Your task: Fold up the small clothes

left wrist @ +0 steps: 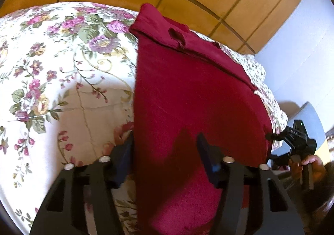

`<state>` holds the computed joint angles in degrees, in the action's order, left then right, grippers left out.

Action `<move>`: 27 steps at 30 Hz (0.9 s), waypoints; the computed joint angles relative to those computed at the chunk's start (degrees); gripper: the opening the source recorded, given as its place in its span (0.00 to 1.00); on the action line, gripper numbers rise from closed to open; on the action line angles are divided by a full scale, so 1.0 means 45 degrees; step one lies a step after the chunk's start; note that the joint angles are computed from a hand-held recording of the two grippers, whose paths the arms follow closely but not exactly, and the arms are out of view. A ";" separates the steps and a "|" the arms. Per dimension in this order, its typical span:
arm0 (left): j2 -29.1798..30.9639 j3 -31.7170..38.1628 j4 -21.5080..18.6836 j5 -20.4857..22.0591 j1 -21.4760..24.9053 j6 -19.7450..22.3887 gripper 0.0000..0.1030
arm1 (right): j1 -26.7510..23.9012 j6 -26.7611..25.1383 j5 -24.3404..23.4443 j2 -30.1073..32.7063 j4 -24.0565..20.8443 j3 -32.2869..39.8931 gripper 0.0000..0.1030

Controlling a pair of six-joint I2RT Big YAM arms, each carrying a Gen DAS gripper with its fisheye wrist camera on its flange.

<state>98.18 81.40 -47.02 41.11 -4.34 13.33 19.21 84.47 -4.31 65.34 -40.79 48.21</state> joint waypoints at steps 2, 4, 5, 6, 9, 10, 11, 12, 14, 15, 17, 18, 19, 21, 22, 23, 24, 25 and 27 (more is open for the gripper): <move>-0.0030 -0.0017 -0.0330 0.0148 -0.0063 0.0332 0.53 | 0.0270 -0.0167 -0.0048 0.0064 0.0019 0.0090 0.66; -0.0214 -0.0183 -0.0466 -0.0254 -0.0265 0.0930 0.50 | 0.0560 -0.0245 -0.0010 0.0002 0.0168 0.0085 0.56; -0.0336 -0.0290 -0.0375 -0.0804 -0.0423 0.1306 0.37 | 0.0698 -0.0307 0.0089 -0.0027 0.0174 0.0097 0.48; -0.0361 -0.0293 -0.0399 -0.1122 -0.0513 0.1547 0.30 | 0.0814 -0.0374 0.0181 -0.0058 0.0160 0.0104 0.42; -0.0005 0.0431 -0.1593 -0.0527 -0.0437 0.1935 0.09 | 0.0938 -0.0258 0.0281 -0.0280 0.0435 0.0000 0.23; 0.0108 0.0698 -0.1982 -0.0064 -0.0337 0.1858 0.09 | 0.0920 -0.0327 0.0281 -0.0469 0.0474 -0.0078 0.19; 0.0170 0.0879 -0.2264 0.0351 -0.0237 0.1806 0.09 | 0.1061 -0.0337 0.0391 -0.0532 0.0637 -0.0045 0.18; 0.0183 0.1002 -0.2477 0.0654 -0.0163 0.1762 0.08 | 0.1179 -0.0481 0.0454 -0.0702 0.0935 -0.0068 0.18; 0.0164 0.1199 -0.2851 0.1159 -0.0004 0.1747 0.08 | 0.1465 -0.0735 0.0614 -0.0995 0.1489 -0.0147 0.17; 0.0150 0.1322 -0.3076 0.1456 0.0102 0.1762 0.08 | 0.1625 -0.0870 0.0686 -0.1166 0.1908 -0.0223 0.17; 0.0136 0.1567 -0.3589 0.2095 0.0303 0.1848 0.08 | 0.1907 -0.0980 0.0741 -0.1447 0.2608 -0.0359 0.16; 0.0120 0.1686 -0.3924 0.2458 0.0426 0.1900 0.08 | 0.2037 -0.1023 0.0747 -0.1602 0.3037 -0.0467 0.16; 0.0151 0.1858 -0.4314 0.2781 0.0543 0.1991 0.08 | 0.2142 -0.1018 0.0716 -0.1746 0.3455 -0.0595 0.16; 0.0136 0.2064 -0.4963 0.3227 0.0697 0.2211 0.08 | 0.2460 -0.0990 0.0714 -0.2166 0.4575 -0.0937 0.16; 0.0115 0.2169 -0.5352 0.3508 0.0801 0.2358 0.08 | 0.2631 -0.0990 0.0735 -0.2369 0.5180 -0.1123 0.16; 0.0140 0.2361 -0.6036 0.3894 0.0940 0.2749 0.08 | 0.2718 -0.1029 0.0696 -0.2524 0.5572 -0.1208 0.16; 0.0194 0.2558 -0.6452 0.4127 0.0984 0.2939 0.08 | 0.2937 -0.1147 0.0701 -0.2766 0.6285 -0.1399 0.16; 0.0284 0.2812 -0.7160 0.4466 0.1113 0.3398 0.08 | 0.3027 -0.1240 0.0693 -0.2866 0.6695 -0.1470 0.16; 0.0563 0.3405 -0.9062 0.5105 0.1366 0.4778 0.08 | 0.3289 -0.1361 0.0765 -0.3197 0.7578 -0.1712 0.16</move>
